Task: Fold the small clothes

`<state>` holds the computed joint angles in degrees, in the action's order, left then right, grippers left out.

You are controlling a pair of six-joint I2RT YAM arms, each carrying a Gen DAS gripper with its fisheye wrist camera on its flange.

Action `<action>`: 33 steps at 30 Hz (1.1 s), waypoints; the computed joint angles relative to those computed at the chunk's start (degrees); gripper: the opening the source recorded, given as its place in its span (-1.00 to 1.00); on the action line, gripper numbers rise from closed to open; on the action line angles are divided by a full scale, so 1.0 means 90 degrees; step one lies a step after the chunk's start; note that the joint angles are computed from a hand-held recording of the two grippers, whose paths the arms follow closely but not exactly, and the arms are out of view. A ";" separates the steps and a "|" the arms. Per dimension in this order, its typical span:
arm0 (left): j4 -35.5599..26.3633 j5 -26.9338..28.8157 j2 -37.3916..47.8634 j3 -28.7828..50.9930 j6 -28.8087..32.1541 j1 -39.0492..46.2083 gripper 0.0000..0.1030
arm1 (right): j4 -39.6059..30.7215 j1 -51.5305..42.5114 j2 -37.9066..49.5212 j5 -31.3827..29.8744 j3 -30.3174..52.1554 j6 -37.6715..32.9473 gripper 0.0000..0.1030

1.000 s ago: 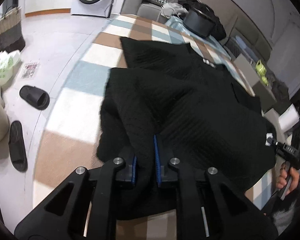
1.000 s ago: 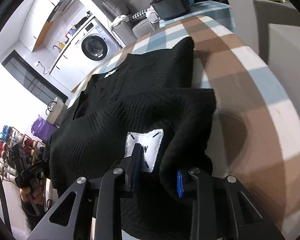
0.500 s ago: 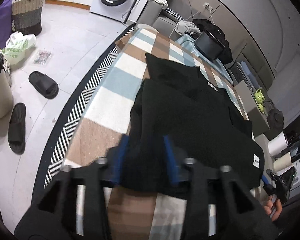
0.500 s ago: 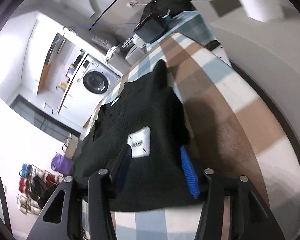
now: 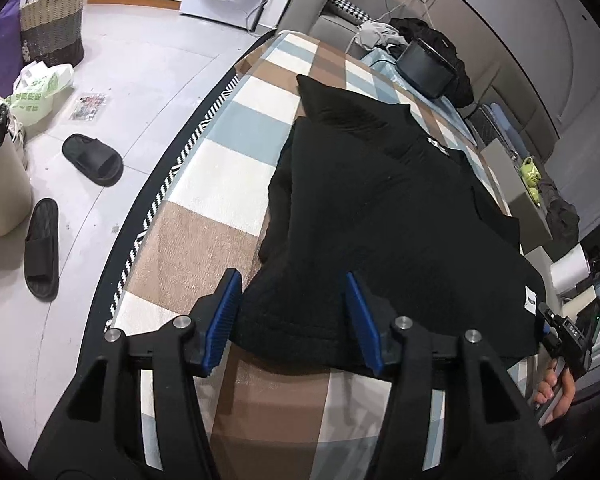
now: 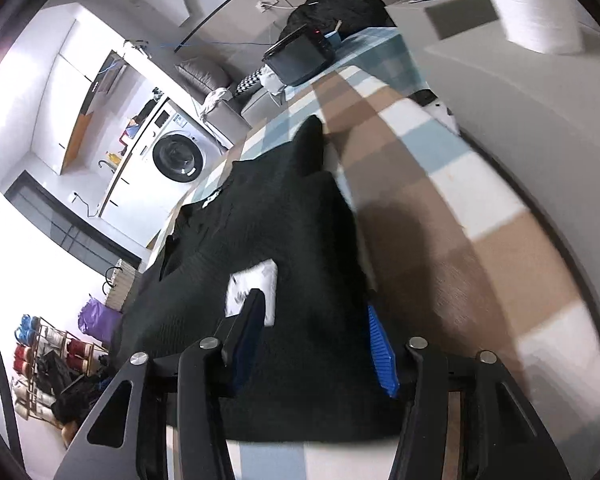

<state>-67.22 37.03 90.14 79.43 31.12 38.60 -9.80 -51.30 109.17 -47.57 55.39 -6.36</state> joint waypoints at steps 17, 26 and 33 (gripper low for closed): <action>0.0394 -0.0124 0.0426 0.0504 -0.0788 -0.0868 -0.02 | 0.0192 0.0192 0.0624 0.0138 0.0854 0.0202 -0.47; 0.1257 0.0182 0.0252 0.0330 -0.1557 -0.1032 -0.95 | 0.1218 0.0383 0.0489 0.0324 0.0453 0.0776 -0.78; 0.1120 0.0861 0.0125 0.0879 -0.1700 -0.0789 -0.95 | 0.2256 0.0231 -0.0475 -0.0340 -0.0105 0.1194 -0.91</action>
<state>-57.14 44.78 91.26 87.35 15.83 31.50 10.50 -49.22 104.89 -50.63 54.45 4.39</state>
